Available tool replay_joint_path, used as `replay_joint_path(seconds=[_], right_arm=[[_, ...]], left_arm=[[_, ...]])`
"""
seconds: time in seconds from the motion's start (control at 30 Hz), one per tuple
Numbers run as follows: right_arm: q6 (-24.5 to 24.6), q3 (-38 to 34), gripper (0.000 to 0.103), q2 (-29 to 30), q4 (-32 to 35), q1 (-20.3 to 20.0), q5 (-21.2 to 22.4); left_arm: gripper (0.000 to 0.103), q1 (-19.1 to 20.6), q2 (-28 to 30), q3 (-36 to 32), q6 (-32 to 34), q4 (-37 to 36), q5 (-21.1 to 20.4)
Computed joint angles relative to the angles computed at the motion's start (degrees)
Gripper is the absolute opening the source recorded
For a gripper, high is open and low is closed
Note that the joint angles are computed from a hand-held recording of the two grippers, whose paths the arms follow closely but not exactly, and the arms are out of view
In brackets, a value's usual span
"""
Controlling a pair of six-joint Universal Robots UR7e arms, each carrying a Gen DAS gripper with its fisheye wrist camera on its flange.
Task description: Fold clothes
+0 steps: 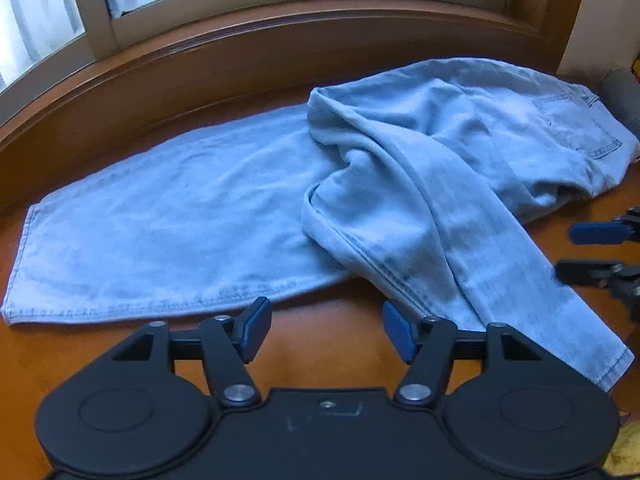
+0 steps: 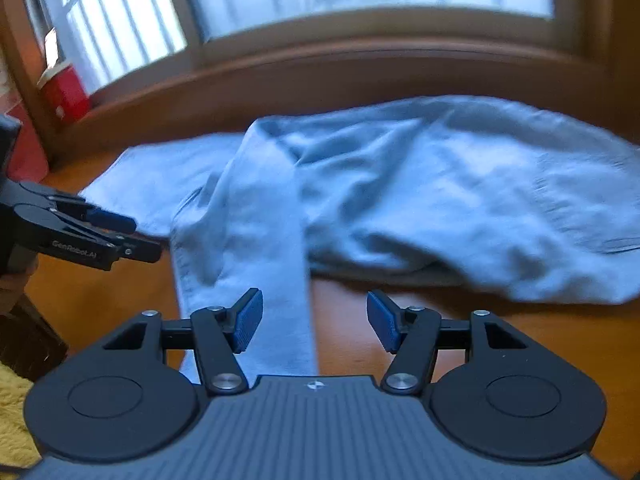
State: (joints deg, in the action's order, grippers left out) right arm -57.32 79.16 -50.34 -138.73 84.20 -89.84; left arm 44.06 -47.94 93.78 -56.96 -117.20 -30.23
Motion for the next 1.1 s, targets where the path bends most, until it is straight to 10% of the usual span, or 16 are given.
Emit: replay_joint_path(seconds=[0.13,0.27,0.47,0.7,0.83,0.9,0.97,1.1], right_arm=[[-2.54,-0.79,0.060,1.69,2.22,0.37,-0.72],[-3.12,0.12,0.007,2.03,1.20,0.88,-0.54],[7.80,-3.38,0.005,1.39,10.54,2.18,12.53],[20.87,-6.45,0.005,6.61,5.18,8.61,26.06],[27.57,-11.51,0.006,15.32,-0.53,13.65,22.75],[31.37,-16.05,0.015,21.33,-1.57,15.96,18.36],[34.62,-20.64,0.052,26.83,-1.97,18.09,11.28],[39.97,-18.53,0.053,28.87,-10.36,19.86,4.66]], left_arm=[[0.059,-0.65,-0.75,0.15,-3.14,3.68,-0.07],[0.059,-1.26,-3.42,1.91,-7.11,8.16,0.52],[0.060,-1.18,-9.85,8.19,-5.06,5.47,3.04],[0.061,-0.33,-22.26,19.63,10.92,-7.90,4.65],[0.064,1.33,-30.00,25.25,18.51,-14.89,4.67],[0.064,2.60,-32.90,26.26,18.73,-13.69,4.31],[0.064,3.79,-35.13,27.03,19.43,-13.36,3.14],[0.064,5.54,-37.34,28.14,23.07,-16.23,0.67]])
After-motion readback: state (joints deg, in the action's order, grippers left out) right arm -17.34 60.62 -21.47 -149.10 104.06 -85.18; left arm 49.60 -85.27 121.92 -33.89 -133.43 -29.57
